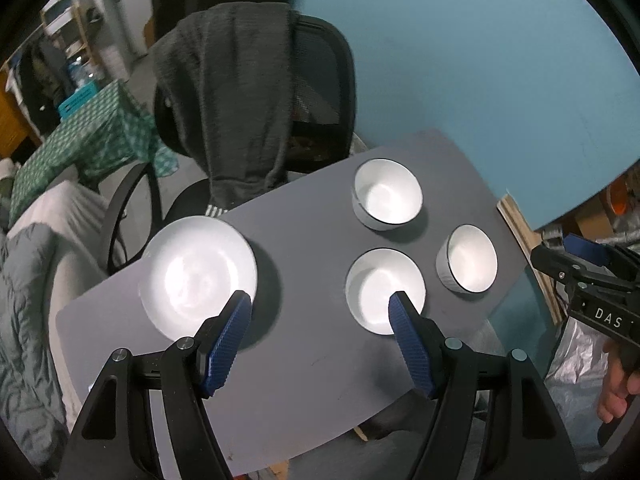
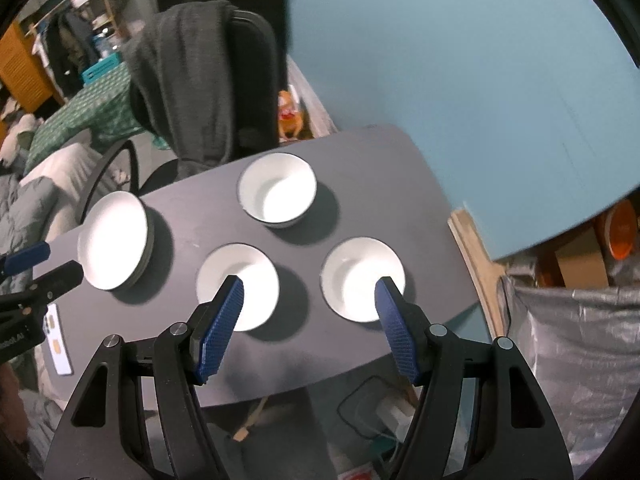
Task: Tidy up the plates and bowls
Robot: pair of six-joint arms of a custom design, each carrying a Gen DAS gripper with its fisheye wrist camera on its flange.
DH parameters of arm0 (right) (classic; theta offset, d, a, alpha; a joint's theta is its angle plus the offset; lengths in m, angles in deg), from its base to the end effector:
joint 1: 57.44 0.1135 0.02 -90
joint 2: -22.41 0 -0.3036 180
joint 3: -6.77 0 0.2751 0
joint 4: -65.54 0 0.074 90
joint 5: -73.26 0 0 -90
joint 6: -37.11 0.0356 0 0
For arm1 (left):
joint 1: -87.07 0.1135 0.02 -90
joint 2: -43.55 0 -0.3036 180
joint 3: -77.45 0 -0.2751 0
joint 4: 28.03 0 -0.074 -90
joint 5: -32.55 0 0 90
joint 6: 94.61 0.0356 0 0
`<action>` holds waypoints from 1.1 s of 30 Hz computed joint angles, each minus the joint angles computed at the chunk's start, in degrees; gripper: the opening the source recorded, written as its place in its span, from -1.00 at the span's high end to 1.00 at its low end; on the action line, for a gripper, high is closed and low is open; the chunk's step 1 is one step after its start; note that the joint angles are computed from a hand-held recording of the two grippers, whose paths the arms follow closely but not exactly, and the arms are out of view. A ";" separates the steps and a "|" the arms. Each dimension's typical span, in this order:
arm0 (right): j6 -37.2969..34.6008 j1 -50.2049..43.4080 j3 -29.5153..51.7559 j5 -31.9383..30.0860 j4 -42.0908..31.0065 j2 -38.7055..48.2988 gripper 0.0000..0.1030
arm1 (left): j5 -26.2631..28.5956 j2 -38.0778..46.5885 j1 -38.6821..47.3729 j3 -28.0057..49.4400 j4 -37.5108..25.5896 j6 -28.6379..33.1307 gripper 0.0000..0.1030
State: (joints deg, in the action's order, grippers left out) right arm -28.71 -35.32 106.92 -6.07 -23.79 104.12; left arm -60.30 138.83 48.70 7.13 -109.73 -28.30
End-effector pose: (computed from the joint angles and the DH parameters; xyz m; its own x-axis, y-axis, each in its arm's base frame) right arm 0.2553 0.0966 0.3980 -0.9271 0.0577 -0.3703 0.0722 0.9971 -0.0255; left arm 0.2807 -0.2200 0.3832 -0.9054 0.2050 -0.3718 0.2633 0.9581 -0.1130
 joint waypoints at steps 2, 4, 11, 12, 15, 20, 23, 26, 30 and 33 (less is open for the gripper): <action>0.19 -0.81 -0.71 -0.28 0.22 -0.16 -0.30 | 0.10 1.09 -0.35 0.88 -0.37 0.56 -0.41; 0.24 -1.71 -1.23 -0.66 0.20 -0.63 -0.30 | 0.40 2.23 -0.82 1.57 0.02 1.02 -0.41; -0.54 -3.93 -3.37 -2.91 2.00 -0.25 -0.30 | 0.90 5.50 -1.29 2.83 -0.40 1.71 -0.41; -0.86 -4.37 -3.93 -3.69 2.47 -0.14 -0.30 | 0.52 6.05 -1.46 3.02 -0.68 1.64 -0.41; -2.39 -5.70 -6.03 -5.79 4.27 0.19 -0.30 | 0.07 7.13 -1.76 2.92 -0.93 0.94 -0.41; -5.71 -6.37 -9.48 -8.91 7.67 1.24 -0.30 | 0.11 8.17 -1.88 1.69 -0.10 -0.83 -0.41; -7.59 -6.21 -10.86 -10.28 9.64 2.23 -0.30 | 0.16 9.14 -2.11 1.11 0.26 -1.12 -0.41; -8.57 -6.13 -12.01 -12.34 11.68 3.53 -0.30 | 0.11 10.05 -1.96 0.47 0.97 -0.52 -0.41; -8.55 -6.23 -13.65 -15.14 14.61 5.50 -0.30 | 1.42 11.32 -1.29 -1.09 2.22 0.67 -0.41; -8.91 -5.63 -14.60 -15.51 17.10 6.89 -0.30 | 2.64 11.75 -0.56 -3.31 4.34 1.38 -0.41</action>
State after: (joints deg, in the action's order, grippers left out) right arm -37.62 -40.95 92.32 -21.58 -6.68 111.01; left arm -57.66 150.58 48.13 3.82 -105.39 -26.92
